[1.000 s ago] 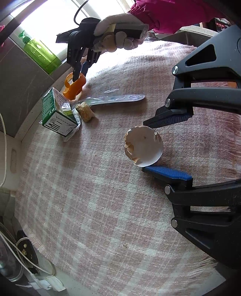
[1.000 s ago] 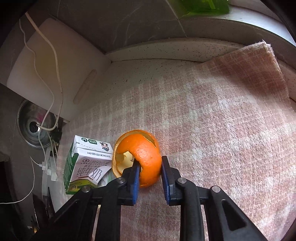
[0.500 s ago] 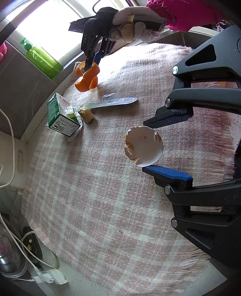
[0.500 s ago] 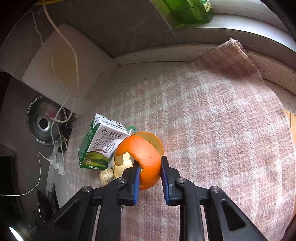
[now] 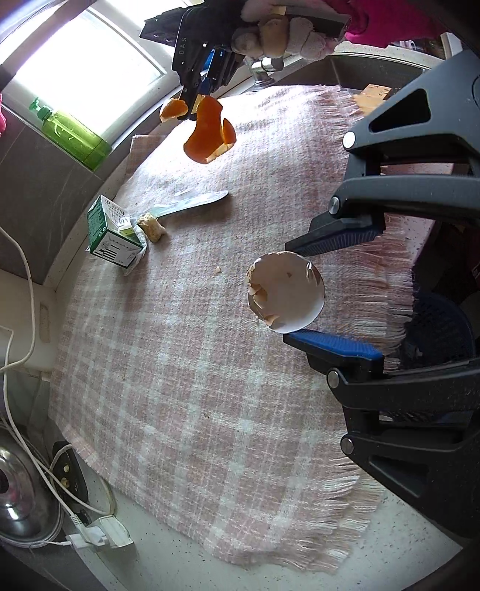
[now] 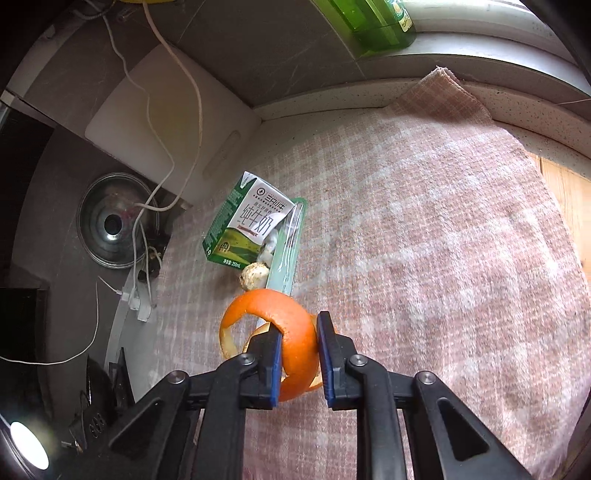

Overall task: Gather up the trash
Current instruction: 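Lift the eggshell and orange peel and carry them down over the basket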

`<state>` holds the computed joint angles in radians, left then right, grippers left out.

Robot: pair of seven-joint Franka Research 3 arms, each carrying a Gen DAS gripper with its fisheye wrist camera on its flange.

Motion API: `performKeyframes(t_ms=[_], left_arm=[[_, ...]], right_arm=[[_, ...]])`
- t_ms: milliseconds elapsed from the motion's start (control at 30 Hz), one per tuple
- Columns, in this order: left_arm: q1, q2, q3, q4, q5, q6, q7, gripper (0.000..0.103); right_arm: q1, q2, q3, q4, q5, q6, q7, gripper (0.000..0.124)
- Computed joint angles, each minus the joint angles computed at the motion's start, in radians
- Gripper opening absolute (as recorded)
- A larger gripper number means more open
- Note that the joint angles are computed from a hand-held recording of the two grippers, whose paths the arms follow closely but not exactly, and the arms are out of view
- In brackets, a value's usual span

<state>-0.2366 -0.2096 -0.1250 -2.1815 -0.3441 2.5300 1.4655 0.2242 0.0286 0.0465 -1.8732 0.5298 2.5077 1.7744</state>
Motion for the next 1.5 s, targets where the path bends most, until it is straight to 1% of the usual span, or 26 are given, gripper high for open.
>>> performKeyframes(t_ms=[300,533,700,933,1200,1367,1500], left_arm=[[-0.016,-0.124,0.041,-0.117,-0.020,-0.033,0.100,0.042],[-0.031,-0.220,0.072,-0.203,-0.011,-0.064,0.149,0.042],[-0.043,-0.279,0.090,-0.259,-0.011,-0.081,0.171,0.042],[-0.057,-0.357,0.113,-0.336,-0.013,-0.105,0.190,0.042],[-0.064,-0.421,0.131,-0.428,-0.011,-0.142,0.198,0.042],[-0.064,-0.434,0.129,-0.480,-0.008,-0.149,0.195,0.042],[-0.066,-0.438,0.121,-0.517,0.004,-0.146,0.195,0.042]], right_arm=[[0.052,-0.151,0.035,-0.171,-0.041,0.067,0.093,0.011],[0.095,-0.246,0.059,-0.282,-0.046,0.104,0.163,0.011],[0.120,-0.304,0.083,-0.340,-0.075,0.115,0.220,0.011],[0.161,-0.382,0.107,-0.415,-0.082,0.117,0.275,0.011],[0.207,-0.407,0.152,-0.449,-0.133,0.096,0.323,0.011],[0.248,-0.393,0.161,-0.467,-0.123,0.083,0.330,0.011],[0.256,-0.367,0.189,-0.467,-0.185,0.057,0.350,0.011]])
